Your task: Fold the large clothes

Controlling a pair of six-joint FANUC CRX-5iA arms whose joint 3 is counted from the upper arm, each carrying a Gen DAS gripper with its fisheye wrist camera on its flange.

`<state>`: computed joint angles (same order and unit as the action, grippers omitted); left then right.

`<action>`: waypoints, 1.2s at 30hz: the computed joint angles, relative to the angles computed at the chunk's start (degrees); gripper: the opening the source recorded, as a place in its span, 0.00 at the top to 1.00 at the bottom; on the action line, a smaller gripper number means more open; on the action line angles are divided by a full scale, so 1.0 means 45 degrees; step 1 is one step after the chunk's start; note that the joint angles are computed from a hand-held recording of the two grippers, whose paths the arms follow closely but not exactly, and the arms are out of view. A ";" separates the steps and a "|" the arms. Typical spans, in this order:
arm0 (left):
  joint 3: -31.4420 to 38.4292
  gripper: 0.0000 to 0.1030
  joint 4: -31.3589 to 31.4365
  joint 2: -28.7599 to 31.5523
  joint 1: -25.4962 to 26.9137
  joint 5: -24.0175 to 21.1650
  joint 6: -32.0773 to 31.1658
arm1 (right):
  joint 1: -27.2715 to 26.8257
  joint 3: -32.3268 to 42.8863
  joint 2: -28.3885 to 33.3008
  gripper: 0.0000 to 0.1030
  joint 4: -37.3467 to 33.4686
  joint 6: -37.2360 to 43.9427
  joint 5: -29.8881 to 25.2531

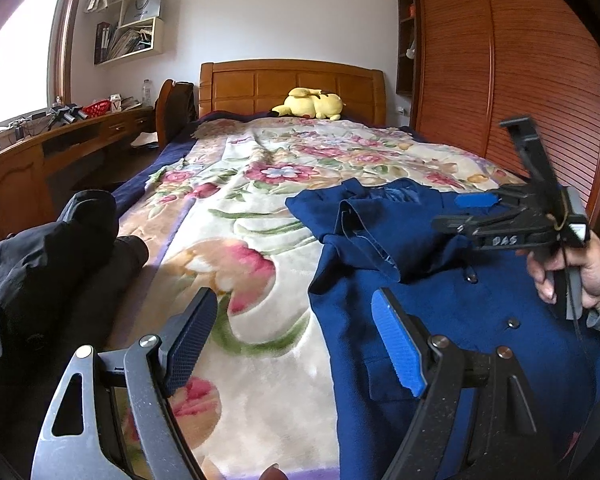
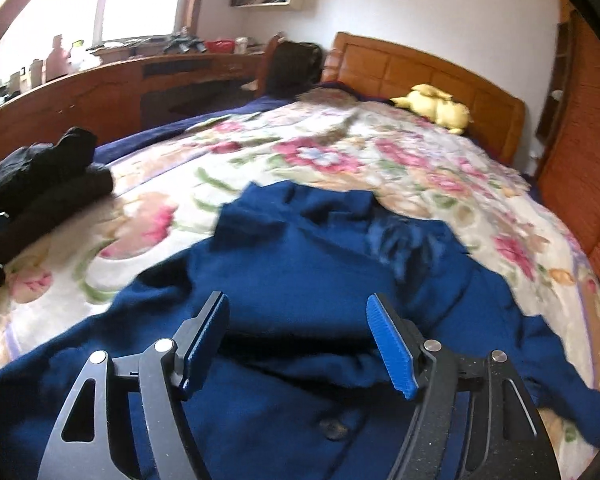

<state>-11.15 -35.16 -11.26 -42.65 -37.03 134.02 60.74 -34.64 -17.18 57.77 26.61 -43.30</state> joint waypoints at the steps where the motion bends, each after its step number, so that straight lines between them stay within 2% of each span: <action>1: 0.0006 0.22 -0.0006 0.0011 0.0006 -0.0019 0.0003 | -0.0040 0.0150 0.0205 0.29 -0.0309 0.0274 0.0090; 4: -0.0100 0.22 0.0164 -0.0043 0.0128 0.0029 -0.0124 | -0.0087 0.0783 0.0839 0.29 -0.1810 0.1419 0.0147; 18: -0.0217 0.22 0.0282 -0.0136 0.0282 0.0056 -0.0243 | -0.0648 0.1275 0.2317 0.26 -0.2314 0.2036 0.0099; 21: -0.0223 0.22 0.0321 -0.0121 0.0292 0.0063 -0.0308 | -0.0720 0.1158 0.2288 0.26 -0.1846 0.1827 0.0229; 22: -0.0201 0.22 0.0312 -0.0091 0.0287 0.0050 -0.0314 | -0.0695 0.1179 0.2442 0.33 -0.1566 0.1613 0.0300; 23: -0.0198 0.22 0.0312 -0.0081 0.0284 0.0033 -0.0339 | -0.0740 0.1152 0.2374 0.51 -0.1646 0.1761 0.0492; 26: -0.0175 0.22 0.0242 -0.0039 0.0242 -0.0019 -0.0335 | -0.0764 0.0961 0.2236 0.74 -0.1117 0.1241 0.0766; 28: -0.0167 0.22 0.0261 -0.0024 0.0237 -0.0006 -0.0312 | -0.0795 0.0640 0.1848 0.81 -0.0631 0.0837 0.0890; 33: -0.0056 0.22 0.0159 0.0082 0.0103 -0.0004 -0.0195 | -0.1235 -0.0311 0.0259 0.84 0.0829 -0.0914 0.1274; 36: -0.0018 0.22 0.0178 0.0124 0.0058 -0.0027 -0.0257 | -0.1267 -0.0955 -0.0815 0.84 0.1686 -0.1884 0.0776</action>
